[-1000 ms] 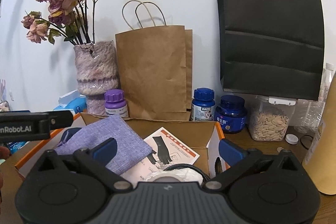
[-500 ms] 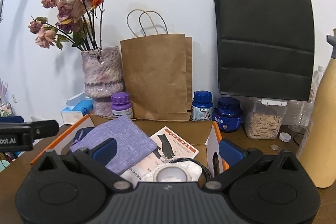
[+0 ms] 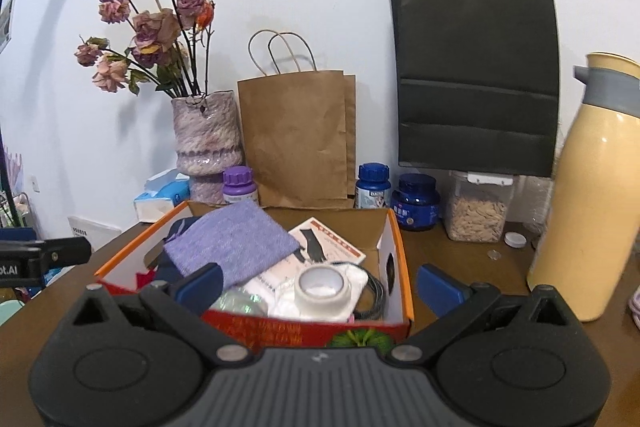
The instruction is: Flip cup upright
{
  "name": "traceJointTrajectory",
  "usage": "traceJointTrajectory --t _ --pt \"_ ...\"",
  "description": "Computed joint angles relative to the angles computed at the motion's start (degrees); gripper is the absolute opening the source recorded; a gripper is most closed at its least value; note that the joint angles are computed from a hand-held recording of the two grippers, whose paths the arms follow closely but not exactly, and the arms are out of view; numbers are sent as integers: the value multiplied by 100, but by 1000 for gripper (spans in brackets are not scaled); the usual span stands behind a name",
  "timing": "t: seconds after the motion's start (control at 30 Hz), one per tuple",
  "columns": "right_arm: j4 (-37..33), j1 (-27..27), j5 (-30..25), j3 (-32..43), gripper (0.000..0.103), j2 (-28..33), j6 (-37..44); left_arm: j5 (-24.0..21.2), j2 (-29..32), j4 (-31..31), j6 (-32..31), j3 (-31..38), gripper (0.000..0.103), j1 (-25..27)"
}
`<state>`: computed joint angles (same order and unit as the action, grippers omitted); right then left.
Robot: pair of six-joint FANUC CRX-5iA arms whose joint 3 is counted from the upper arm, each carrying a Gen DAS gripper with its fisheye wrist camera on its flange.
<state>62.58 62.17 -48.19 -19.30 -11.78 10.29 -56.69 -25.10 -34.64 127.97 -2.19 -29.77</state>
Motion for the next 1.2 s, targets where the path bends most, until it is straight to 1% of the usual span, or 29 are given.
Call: traceJointTrajectory --t 0.07,0.27,0.43,0.57,0.7,0.83,1.0,1.2 --pt "-39 189 -191 -73 103 -127 -4 -143 -127 58 -30 -104 103 -66" --pt "-89 842 -779 -391 103 -546 -204 -720 -495 -172 117 -315 103 -580" --pt "-147 1487 -1401 -642 103 -877 -476 -1216 -766 -460 376 -412 103 -1118" --pt "-255 1939 -1859 -755 103 -1024 -623 -1590 -908 -764 650 -427 103 -1636" --pt "-281 2273 -2159 -855 103 -1135 -812 -1909 -961 -1034 885 -389 103 -2087" --pt "-285 2513 -2378 -909 103 -1197 -965 -2123 -991 -1207 1015 -378 103 -2402" --pt "-286 2662 -2508 -928 103 -1229 -1045 -2258 -1003 -1268 1078 -367 103 -2571" --pt "-277 2700 -2534 -916 103 -1224 -1061 -2342 -1008 -1364 1164 -357 103 -2722"
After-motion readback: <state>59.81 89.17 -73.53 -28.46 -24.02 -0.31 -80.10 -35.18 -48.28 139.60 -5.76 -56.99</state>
